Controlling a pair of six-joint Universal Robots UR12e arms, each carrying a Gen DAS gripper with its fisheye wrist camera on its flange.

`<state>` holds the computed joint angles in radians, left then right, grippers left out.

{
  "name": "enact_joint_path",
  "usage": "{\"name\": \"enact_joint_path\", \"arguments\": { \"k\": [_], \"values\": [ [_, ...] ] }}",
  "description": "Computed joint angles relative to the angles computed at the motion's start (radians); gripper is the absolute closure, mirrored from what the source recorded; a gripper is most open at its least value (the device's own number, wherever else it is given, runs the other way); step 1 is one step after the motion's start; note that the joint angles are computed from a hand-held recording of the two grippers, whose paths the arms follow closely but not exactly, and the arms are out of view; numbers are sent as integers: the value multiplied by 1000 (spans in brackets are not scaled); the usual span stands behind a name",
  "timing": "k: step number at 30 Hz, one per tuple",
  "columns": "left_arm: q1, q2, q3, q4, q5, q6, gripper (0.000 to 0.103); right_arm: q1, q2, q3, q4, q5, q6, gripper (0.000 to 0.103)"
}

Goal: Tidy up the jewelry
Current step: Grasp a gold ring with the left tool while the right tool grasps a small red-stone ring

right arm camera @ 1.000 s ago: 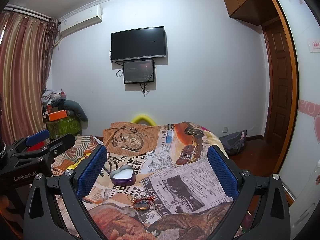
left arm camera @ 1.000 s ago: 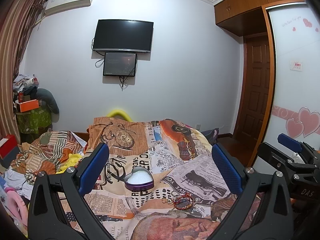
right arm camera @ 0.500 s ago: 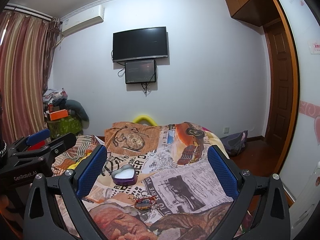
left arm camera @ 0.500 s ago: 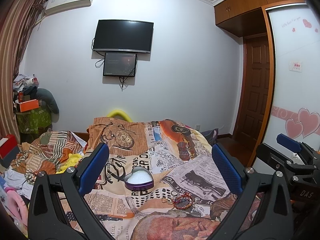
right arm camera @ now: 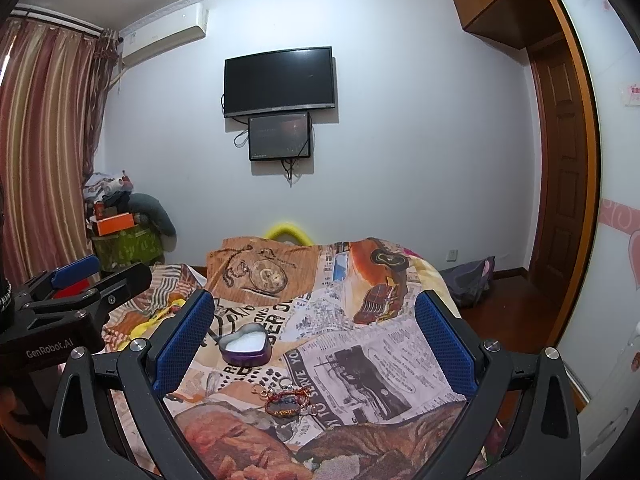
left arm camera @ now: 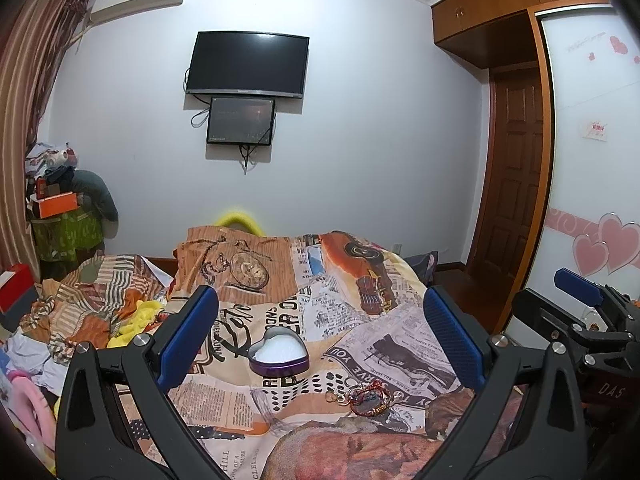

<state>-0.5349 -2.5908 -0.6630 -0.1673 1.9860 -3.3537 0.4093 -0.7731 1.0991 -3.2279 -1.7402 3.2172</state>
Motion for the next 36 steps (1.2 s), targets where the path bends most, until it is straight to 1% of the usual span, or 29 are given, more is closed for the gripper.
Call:
{"name": "enact_joint_path", "arguments": {
  "k": [3,7,9,11,15,17,18,20,23,25,27,29,30,32,33,34,35,36],
  "values": [
    [4,-5,7,-22,-2,-9,0,-2,7,-11,24,-1,5,3],
    [14,-16,24,-83,-20,-32,0,-3,24,-30,67,-25,2,3],
    [20,-23,34,-125,-30,-52,0,-3,33,-41,95,-41,-4,3],
    [30,-30,45,-183,-57,-85,0,-5,45,-56,141,-55,-12,3],
    [45,-47,70,-287,-100,-142,0,-9,59,-69,213,-55,-21,3],
    [49,-59,84,-333,-109,-152,6,-11,62,-72,248,-48,-27,3],
    [50,-67,97,-365,-115,-154,9,-14,65,-76,272,-35,-27,3],
    [55,-82,119,-414,-136,-154,12,-22,65,-82,323,-4,-18,3],
    [66,-100,146,-493,-192,-165,15,-33,72,-96,392,41,-3,3],
    [70,-114,169,-540,-220,-164,19,-37,78,-106,423,53,2,4],
    [71,-134,203,-587,-226,-154,21,-43,80,-109,451,75,2,6],
    [73,-151,232,-616,-236,-144,24,-52,86,-120,480,118,2,14],
    [74,-157,239,-622,-247,-139,25,-56,87,-124,497,142,7,15],
    [77,-167,254,-630,-273,-132,31,-63,92,-131,517,186,15,25],
    [78,-173,267,-641,-285,-128,36,-67,93,-135,530,215,15,28],
    [80,-183,286,-654,-299,-119,43,-71,94,-138,546,242,16,34],
    [81,-193,306,-670,-310,-110,46,-73,96,-145,564,262,12,40],
    [82,-203,327,-685,-319,-103,52,-74,100,-149,572,275,8,42]
  ]
}}
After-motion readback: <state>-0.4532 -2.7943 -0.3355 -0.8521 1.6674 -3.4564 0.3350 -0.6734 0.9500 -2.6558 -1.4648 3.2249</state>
